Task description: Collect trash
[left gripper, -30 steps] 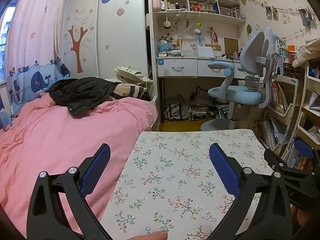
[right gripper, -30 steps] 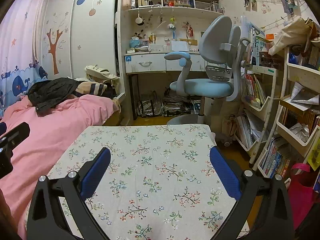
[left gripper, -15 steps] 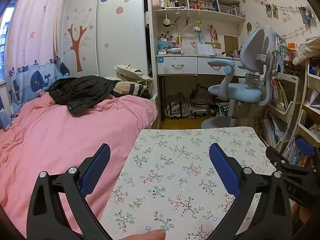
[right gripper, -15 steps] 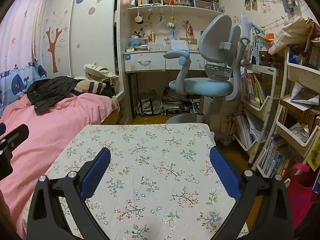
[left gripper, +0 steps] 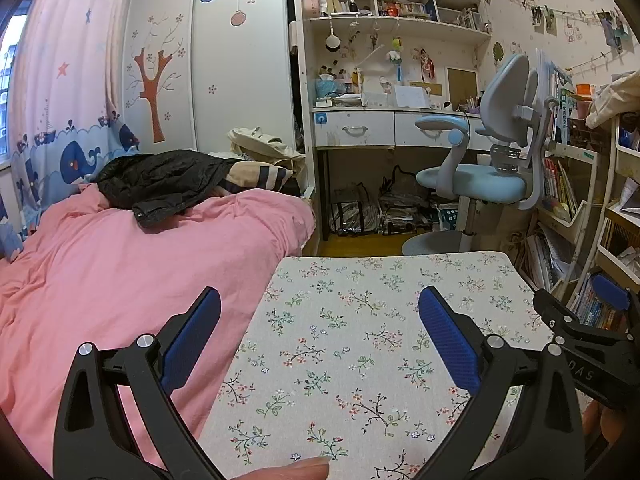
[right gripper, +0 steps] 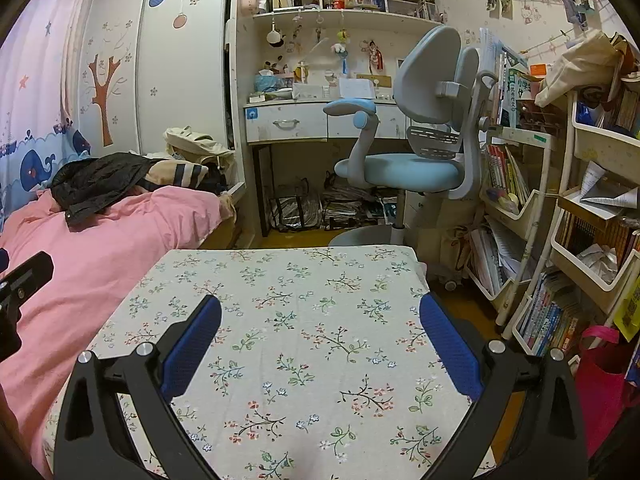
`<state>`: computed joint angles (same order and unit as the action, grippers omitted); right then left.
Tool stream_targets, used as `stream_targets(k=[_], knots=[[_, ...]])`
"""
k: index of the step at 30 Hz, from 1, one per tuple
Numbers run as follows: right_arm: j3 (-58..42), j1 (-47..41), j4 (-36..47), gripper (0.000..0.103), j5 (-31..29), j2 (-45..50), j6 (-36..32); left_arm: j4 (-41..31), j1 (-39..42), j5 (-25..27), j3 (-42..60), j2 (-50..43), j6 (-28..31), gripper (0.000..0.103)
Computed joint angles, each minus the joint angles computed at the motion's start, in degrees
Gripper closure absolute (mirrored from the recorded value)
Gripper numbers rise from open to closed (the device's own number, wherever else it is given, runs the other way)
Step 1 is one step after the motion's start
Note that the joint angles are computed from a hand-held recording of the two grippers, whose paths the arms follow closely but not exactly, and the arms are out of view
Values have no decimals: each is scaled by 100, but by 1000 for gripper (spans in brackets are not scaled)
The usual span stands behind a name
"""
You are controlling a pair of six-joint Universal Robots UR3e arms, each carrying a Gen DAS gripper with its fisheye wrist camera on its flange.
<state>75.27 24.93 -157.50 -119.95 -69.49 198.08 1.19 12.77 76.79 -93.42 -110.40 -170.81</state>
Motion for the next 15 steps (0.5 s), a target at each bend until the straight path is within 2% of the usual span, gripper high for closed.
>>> stream_targets(k=[11,15], knots=[[13,-109,34,8,99,30,-72,-200,22,-55,93,-52,17,7],[-221,-282,620,8,220,154,-65,-166,105,-125,7,6,61,7]])
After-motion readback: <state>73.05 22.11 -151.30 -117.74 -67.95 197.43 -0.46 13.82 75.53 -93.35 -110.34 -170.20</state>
